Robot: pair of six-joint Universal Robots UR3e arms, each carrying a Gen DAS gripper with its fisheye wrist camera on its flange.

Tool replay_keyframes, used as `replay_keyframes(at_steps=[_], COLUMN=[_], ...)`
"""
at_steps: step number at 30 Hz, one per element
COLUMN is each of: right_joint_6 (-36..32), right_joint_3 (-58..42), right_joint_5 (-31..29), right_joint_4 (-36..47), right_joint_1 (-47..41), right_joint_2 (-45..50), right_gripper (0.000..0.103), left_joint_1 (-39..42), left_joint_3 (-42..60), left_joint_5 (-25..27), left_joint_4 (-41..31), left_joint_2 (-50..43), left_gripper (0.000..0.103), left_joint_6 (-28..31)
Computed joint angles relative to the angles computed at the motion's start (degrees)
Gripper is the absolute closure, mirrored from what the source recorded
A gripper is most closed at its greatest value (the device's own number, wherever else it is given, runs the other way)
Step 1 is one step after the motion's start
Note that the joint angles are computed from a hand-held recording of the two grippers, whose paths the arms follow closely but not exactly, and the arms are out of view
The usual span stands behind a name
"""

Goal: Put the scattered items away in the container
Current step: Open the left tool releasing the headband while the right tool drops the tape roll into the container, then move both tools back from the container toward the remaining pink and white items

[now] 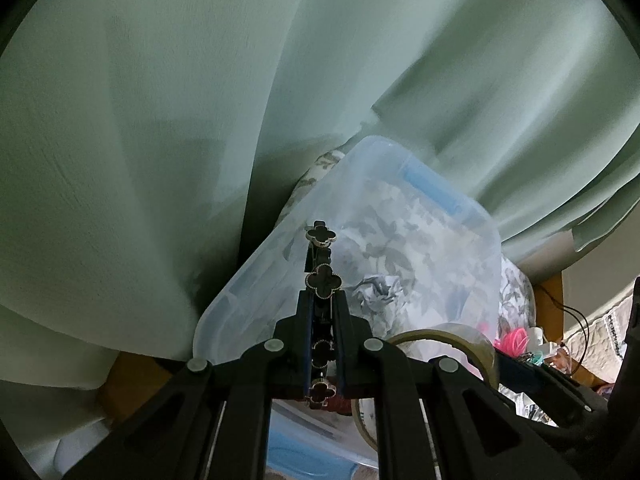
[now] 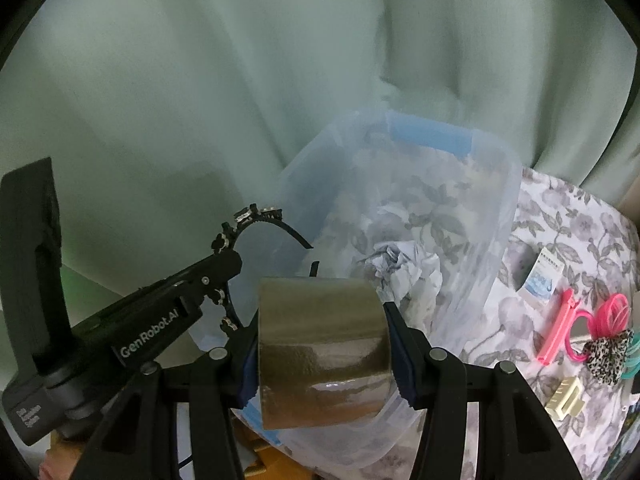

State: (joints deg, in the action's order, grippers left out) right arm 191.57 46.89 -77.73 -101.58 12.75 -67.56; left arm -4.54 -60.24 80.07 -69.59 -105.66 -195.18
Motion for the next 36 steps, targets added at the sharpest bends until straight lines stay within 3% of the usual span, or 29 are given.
replay_keyframes(at_steps=[6,10,16,36], right_joint_6=[-0.47,-0.52,-0.75,0.58], right_joint_3=[-2.03,-1.23,0.95,8.29], right_joint_5=[0.94,2.14,2.20,3.74], right_joint_4=[2.16,1.78,-1.47,-5.65], right_joint_1=[-0.20,-0.34,-0.15,-1.22], right_joint_2=[1.59,1.62,0.50,-4.78], right_gripper=[0.044,0.044,0.040,0.040], left_joint_1=[-0.30,-0.68,-0.61,-1.20], left_joint_3=[1.61,1.65,1.85,0.13], left_joint_5=[1.43,2.59,3.33,4.40], left_joint_4=[-1.46,-1.77,-2.02,-0.07], left_joint_2=[-1.06,-0.89,-0.65,1.56], left_gripper=[0.090,0.063,0.048,0.047], left_joint_6=[-0.25,-0.46,-1.01,-3.59])
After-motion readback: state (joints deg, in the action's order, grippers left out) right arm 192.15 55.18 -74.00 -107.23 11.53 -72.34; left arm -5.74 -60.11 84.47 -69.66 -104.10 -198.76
